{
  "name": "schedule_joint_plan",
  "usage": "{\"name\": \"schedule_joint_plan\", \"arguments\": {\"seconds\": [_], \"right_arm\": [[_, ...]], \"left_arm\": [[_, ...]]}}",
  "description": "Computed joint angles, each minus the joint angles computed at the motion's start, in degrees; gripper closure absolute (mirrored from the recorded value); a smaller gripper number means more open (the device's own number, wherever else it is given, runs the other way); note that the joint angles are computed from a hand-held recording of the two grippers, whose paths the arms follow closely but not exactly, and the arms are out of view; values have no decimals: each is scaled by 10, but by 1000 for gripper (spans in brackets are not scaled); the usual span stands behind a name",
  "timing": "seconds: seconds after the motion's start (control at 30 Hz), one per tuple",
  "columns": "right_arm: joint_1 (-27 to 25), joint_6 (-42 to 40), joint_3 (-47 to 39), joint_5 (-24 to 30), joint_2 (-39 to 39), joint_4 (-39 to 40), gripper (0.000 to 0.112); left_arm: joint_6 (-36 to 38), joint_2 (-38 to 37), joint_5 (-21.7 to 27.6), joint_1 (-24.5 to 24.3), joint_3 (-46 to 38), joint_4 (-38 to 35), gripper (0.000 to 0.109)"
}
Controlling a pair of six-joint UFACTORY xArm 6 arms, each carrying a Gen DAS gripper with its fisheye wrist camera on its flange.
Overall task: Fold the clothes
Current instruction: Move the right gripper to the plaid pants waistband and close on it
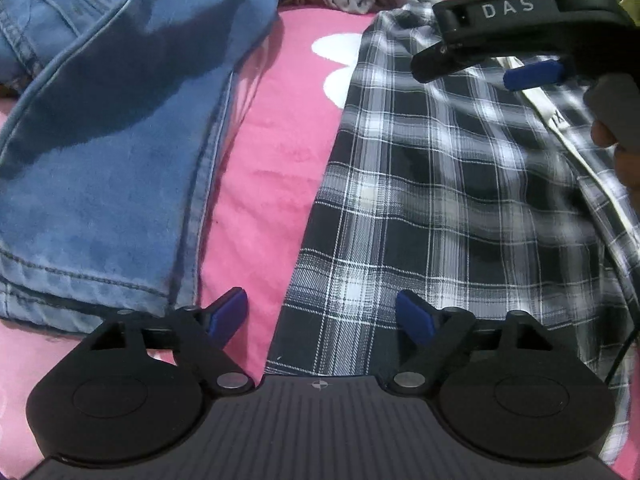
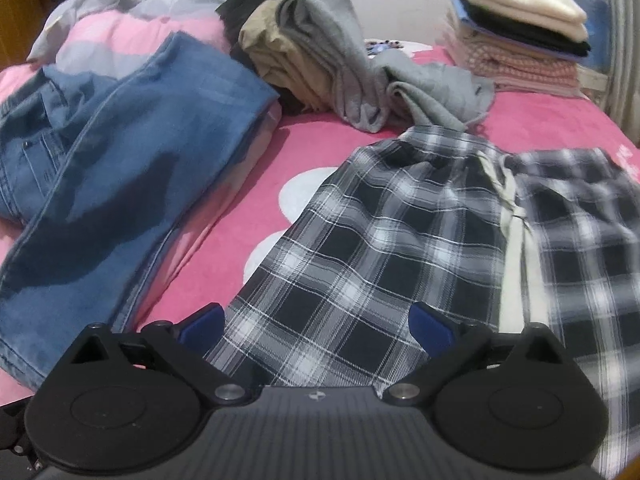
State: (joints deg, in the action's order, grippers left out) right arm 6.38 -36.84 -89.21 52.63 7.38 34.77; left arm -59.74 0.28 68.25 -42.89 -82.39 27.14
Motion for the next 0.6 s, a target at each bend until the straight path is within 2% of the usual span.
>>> {"name": "schedule_joint_plan", "arguments": {"seconds": [0.43,0.6], "right_arm": [[12,-8,-24,-2,29,-4,19],[10,-16,-29,0,34,2,28]], "left_arm": [[-12,19,-1,5,-20,-6,30],[-30,-13,-35,1,16,2,41]]}}
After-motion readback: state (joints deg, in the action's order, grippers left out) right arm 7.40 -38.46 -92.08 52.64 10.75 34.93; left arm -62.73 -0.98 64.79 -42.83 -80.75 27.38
